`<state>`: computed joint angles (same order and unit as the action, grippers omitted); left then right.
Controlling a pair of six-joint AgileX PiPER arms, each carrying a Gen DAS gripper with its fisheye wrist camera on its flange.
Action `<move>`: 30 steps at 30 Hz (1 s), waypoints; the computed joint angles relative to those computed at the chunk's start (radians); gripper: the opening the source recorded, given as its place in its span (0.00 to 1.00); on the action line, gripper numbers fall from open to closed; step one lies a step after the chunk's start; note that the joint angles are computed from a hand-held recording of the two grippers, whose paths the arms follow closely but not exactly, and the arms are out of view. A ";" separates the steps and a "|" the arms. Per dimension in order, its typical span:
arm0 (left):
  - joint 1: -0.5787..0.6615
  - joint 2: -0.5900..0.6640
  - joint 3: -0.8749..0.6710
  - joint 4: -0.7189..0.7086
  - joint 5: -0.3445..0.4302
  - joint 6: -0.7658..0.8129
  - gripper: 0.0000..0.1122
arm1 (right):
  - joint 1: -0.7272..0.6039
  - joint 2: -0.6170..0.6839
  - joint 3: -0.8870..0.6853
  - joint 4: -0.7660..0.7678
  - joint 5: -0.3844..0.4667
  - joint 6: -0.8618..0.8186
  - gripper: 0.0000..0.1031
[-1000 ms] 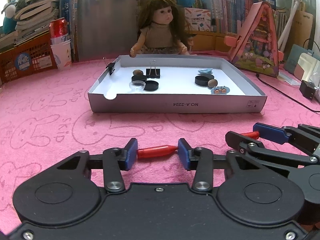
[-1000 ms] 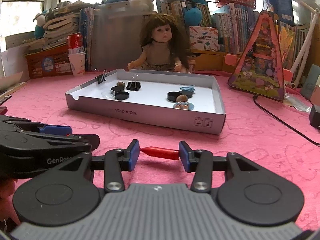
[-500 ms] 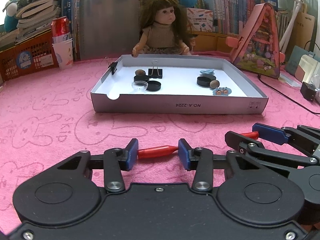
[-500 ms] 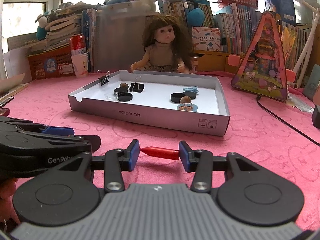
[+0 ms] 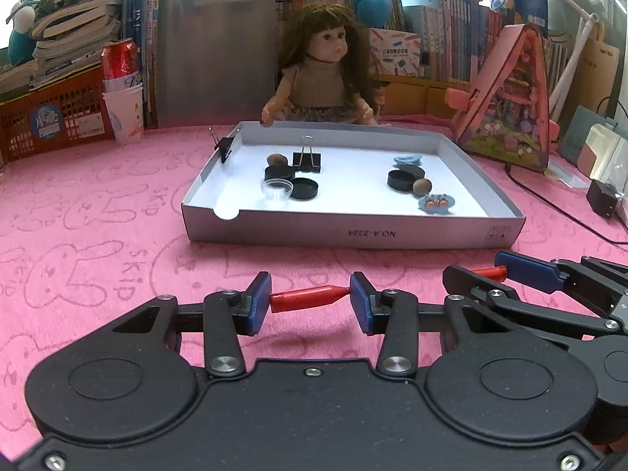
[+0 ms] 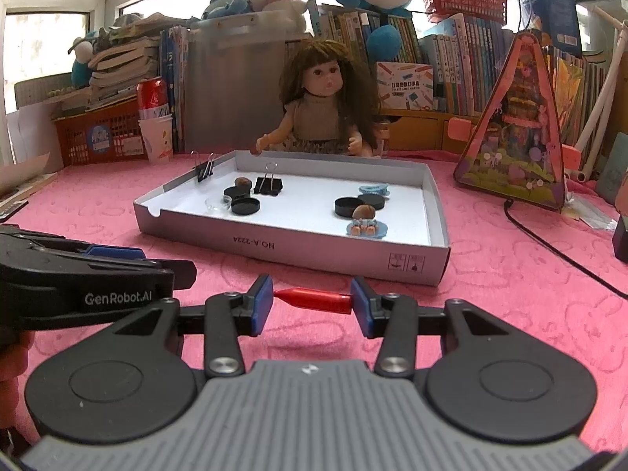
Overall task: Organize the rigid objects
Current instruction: 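Lift and carry both red crayons over the white tray with both grippers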
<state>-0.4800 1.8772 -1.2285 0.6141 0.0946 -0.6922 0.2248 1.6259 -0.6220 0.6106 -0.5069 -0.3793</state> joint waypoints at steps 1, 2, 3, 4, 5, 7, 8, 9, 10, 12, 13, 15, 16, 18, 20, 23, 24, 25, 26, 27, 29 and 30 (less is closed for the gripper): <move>0.002 0.002 -0.005 -0.027 0.002 0.025 0.37 | -0.002 -0.002 -0.002 0.001 0.001 -0.002 0.49; 0.003 0.003 -0.011 -0.048 0.004 0.046 0.37 | -0.005 -0.003 -0.006 0.001 0.004 -0.002 0.49; 0.005 0.006 -0.017 -0.063 0.006 0.061 0.37 | -0.008 -0.003 -0.010 -0.003 0.007 0.000 0.49; 0.006 0.007 -0.023 -0.079 0.009 0.078 0.37 | -0.011 -0.003 -0.014 -0.004 0.009 -0.001 0.49; 0.008 0.009 -0.028 -0.096 0.010 0.096 0.37 | -0.014 -0.003 -0.018 -0.005 0.011 -0.002 0.49; 0.012 0.013 -0.041 -0.151 0.014 0.153 0.37 | -0.019 -0.001 -0.026 -0.004 0.012 -0.006 0.49; 0.014 0.015 -0.048 -0.174 0.016 0.176 0.37 | -0.021 -0.002 -0.029 -0.005 0.012 -0.007 0.49; 0.016 0.017 -0.054 -0.196 0.018 0.197 0.37 | -0.025 -0.002 -0.034 -0.007 0.015 -0.007 0.49; 0.019 0.019 -0.061 -0.229 0.019 0.230 0.37 | -0.029 -0.002 -0.039 -0.011 0.019 -0.004 0.49; 0.025 0.024 -0.076 -0.306 0.022 0.305 0.37 | -0.041 -0.001 -0.051 -0.025 0.029 0.008 0.49; 0.031 0.027 -0.086 -0.373 0.025 0.368 0.37 | -0.047 -0.002 -0.057 -0.030 0.036 0.012 0.49; 0.040 0.033 -0.105 -0.472 0.031 0.462 0.37 | -0.057 0.001 -0.074 -0.034 0.046 0.012 0.49; 0.045 0.036 -0.116 -0.516 0.033 0.504 0.37 | -0.062 0.003 -0.083 -0.033 0.051 0.010 0.49; 0.052 0.042 -0.132 -0.548 0.034 0.539 0.37 | -0.072 0.005 -0.100 -0.036 0.061 0.012 0.49; 0.057 0.047 -0.149 -0.544 0.034 0.539 0.37 | -0.080 0.008 -0.114 -0.040 0.067 0.014 0.49; 0.067 0.063 -0.187 -0.613 0.047 0.602 0.37 | -0.092 0.015 -0.136 -0.038 0.082 0.009 0.49; 0.071 0.069 -0.200 -0.645 0.052 0.631 0.37 | -0.097 0.018 -0.144 -0.041 0.090 0.011 0.49; 0.074 0.078 -0.215 -0.671 0.059 0.654 0.37 | -0.102 0.021 -0.152 -0.044 0.098 0.015 0.49; 0.077 0.087 -0.233 -0.698 0.068 0.681 0.37 | -0.108 0.024 -0.160 -0.051 0.109 0.021 0.49; 0.080 0.096 -0.251 -0.725 0.078 0.707 0.37 | -0.116 0.027 -0.170 -0.061 0.123 0.033 0.49; 0.088 0.124 -0.306 -0.795 0.118 0.776 0.37 | -0.136 0.035 -0.195 -0.088 0.160 0.069 0.49; 0.093 0.136 -0.332 -0.826 0.141 0.804 0.37 | -0.147 0.041 -0.213 -0.104 0.188 0.087 0.49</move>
